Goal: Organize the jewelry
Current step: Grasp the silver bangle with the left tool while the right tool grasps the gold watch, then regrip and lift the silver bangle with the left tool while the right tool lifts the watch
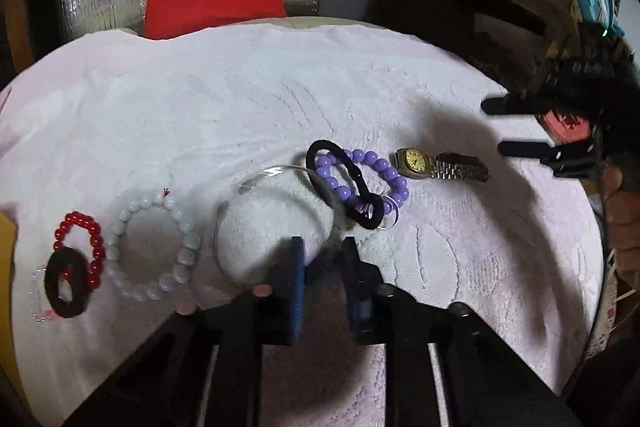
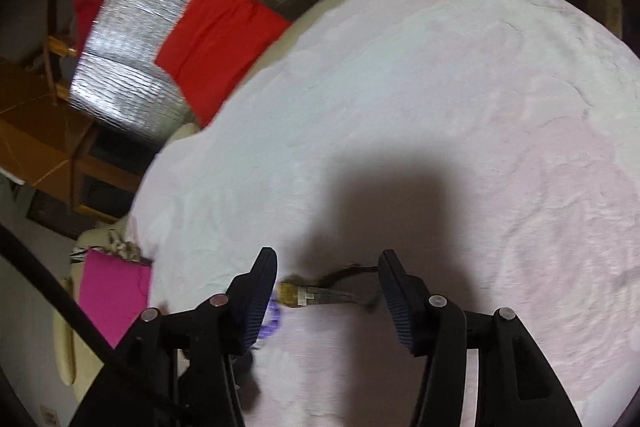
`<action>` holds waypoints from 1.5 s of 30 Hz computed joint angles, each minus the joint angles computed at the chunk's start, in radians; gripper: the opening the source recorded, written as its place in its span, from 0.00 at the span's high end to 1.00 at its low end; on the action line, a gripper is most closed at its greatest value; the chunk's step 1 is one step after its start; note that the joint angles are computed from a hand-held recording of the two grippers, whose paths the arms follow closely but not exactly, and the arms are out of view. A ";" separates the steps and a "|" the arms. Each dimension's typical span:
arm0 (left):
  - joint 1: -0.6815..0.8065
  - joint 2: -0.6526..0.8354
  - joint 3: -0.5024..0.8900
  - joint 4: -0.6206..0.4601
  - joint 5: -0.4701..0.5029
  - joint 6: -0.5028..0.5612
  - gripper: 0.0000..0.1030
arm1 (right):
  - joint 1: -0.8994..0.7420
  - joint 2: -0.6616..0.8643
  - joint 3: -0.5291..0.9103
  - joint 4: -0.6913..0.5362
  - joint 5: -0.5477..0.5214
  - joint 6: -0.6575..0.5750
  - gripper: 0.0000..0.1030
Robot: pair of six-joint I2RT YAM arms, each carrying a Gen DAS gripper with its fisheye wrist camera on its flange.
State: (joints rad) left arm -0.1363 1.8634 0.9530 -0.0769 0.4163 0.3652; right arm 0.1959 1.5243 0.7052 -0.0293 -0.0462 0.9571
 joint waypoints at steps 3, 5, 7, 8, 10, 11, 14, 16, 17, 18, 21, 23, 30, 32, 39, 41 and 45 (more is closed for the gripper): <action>0.016 0.008 0.026 -0.057 0.049 0.011 0.92 | -0.005 0.037 0.030 -0.034 -0.015 -0.021 0.45; 0.030 0.014 0.042 -0.106 0.082 0.028 0.94 | 0.006 0.048 0.039 -0.031 -0.016 -0.027 0.45; 0.050 0.000 0.039 -0.145 0.111 0.041 0.95 | 0.021 0.053 0.047 -0.021 -0.029 -0.034 0.45; 0.060 -0.003 0.039 -0.158 0.121 0.049 0.95 | 0.029 0.054 0.050 -0.021 -0.037 -0.037 0.45; 0.083 -0.012 0.040 -0.186 0.139 0.065 0.95 | 0.052 0.082 0.072 -0.014 -0.057 -0.026 0.45; 0.094 -0.025 0.035 -0.200 0.151 0.072 0.95 | 0.062 0.092 0.081 -0.016 -0.063 -0.017 0.45; 0.123 -0.066 0.013 -0.219 0.173 0.100 0.95 | 0.075 0.110 0.084 -0.014 -0.111 0.039 0.45; 0.141 -0.075 0.012 -0.234 0.188 0.114 0.96 | 0.082 0.096 0.052 0.008 -0.125 0.104 0.45; 0.150 -0.079 0.012 -0.242 0.195 0.120 0.96 | 0.089 0.090 0.037 0.020 -0.124 0.130 0.45; 0.157 -0.082 0.009 -0.243 0.197 0.126 0.96 | 0.093 0.090 0.028 0.028 -0.117 0.146 0.45; 0.161 -0.087 0.004 -0.235 0.193 0.130 0.95 | 0.088 0.090 0.004 0.037 -0.054 0.204 0.45; 0.164 -0.090 -0.001 -0.221 0.202 0.126 0.95 | 0.060 0.095 -0.036 0.116 -0.067 0.237 0.46; 0.138 -0.104 -0.053 -0.119 0.259 0.086 0.51 | 0.037 0.148 -0.121 0.364 -0.003 0.320 0.51; 0.120 -0.094 -0.054 -0.111 0.241 0.088 0.51 | 0.038 0.166 -0.105 0.345 0.027 0.306 0.63; 0.078 -0.025 -0.040 -0.064 0.167 0.069 0.80 | 0.070 0.181 -0.046 0.256 0.102 0.268 0.86; 0.087 -0.018 -0.023 -0.096 0.193 0.068 0.93 | 0.064 0.177 -0.038 0.244 0.110 0.236 0.87; 0.095 -0.031 -0.028 -0.104 0.218 0.067 0.97 | 0.082 0.128 -0.048 0.245 0.154 0.187 0.89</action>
State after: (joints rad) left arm -0.0410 1.8328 0.9249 -0.1805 0.6340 0.4321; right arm 0.2779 1.6524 0.6573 0.2161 0.1075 1.1446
